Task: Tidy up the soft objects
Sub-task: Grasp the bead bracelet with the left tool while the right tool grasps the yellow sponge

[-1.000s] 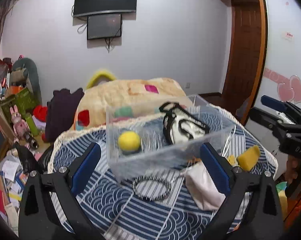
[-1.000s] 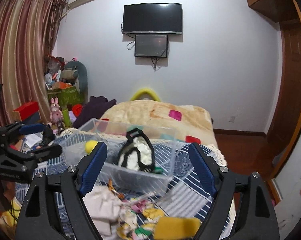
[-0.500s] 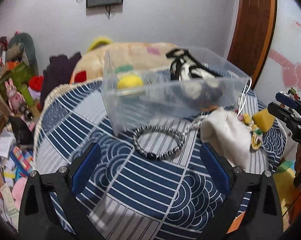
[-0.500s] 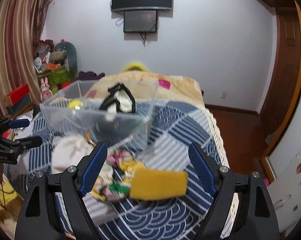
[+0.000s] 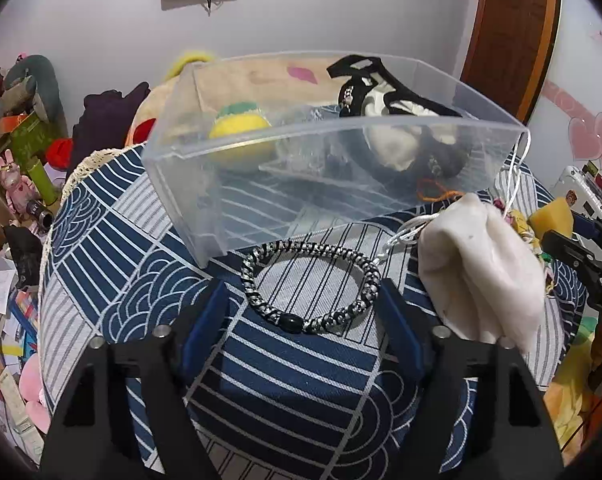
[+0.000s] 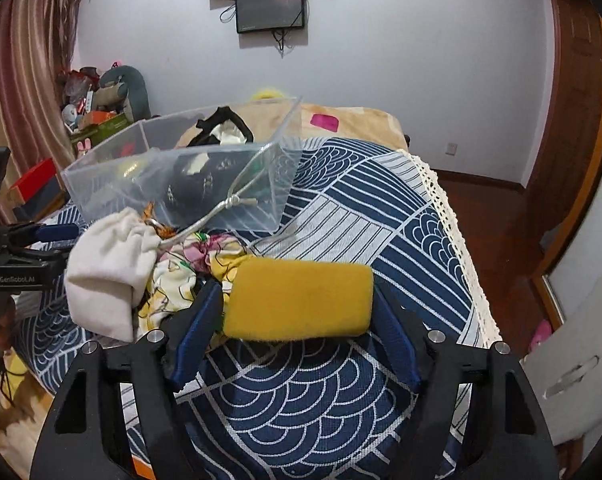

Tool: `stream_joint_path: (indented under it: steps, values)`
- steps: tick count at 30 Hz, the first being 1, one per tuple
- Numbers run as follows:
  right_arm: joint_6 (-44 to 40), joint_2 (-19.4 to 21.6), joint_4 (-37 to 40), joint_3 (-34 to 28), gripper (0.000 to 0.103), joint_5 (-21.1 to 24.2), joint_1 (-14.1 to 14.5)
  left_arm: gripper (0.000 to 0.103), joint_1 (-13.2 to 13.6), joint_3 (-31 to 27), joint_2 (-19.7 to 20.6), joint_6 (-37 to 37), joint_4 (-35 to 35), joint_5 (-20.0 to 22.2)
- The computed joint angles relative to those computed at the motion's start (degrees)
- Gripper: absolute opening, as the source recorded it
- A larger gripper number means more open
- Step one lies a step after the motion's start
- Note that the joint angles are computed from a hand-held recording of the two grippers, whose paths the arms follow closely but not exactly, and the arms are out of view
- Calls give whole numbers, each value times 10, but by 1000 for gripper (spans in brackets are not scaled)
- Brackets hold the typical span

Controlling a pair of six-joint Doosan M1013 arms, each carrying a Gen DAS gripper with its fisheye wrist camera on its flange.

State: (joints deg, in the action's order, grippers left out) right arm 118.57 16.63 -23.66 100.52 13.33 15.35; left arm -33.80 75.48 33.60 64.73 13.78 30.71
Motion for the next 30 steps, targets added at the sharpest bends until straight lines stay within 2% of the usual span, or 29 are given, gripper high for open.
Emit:
stream_joint_path:
  steps: [1, 5, 7, 8, 10, 14, 15, 21, 26, 30]
  values:
    - [10, 1, -13, 0, 65, 2, 1, 66, 0, 0, 1, 2, 0, 0]
    - [-6, -1, 11, 3, 63, -3, -4, 57, -1, 6, -2, -8, 14, -14]
    - [4, -3, 5, 5, 61, -8, -5, 45, -2, 10, -4, -5, 12, -17]
    - [26, -4, -16, 5, 61, -10, -4, 42, -2, 13, -6, -6, 16, -18]
    - [51, -7, -43, 8, 61, -15, -4, 29, -6, 19, -10, -21, 40, -21]
    - [96, -11, -92, 11, 60, -21, -2, 16, -13, 35, -21, -50, 80, -31]
    - [105, -12, -101, 11, 60, -22, -2, 6, -14, 38, -24, -51, 83, -33]
    - [155, -15, -159, 10, 60, -27, 3, 6, -24, 60, -43, -116, 159, -53]
    - [185, -17, -200, 4, 60, -34, 8, 6, -21, 73, -58, -143, 184, -78]
    - [229, -17, -255, -2, 60, -42, 13, 6, -17, 73, -65, -141, 177, -94]
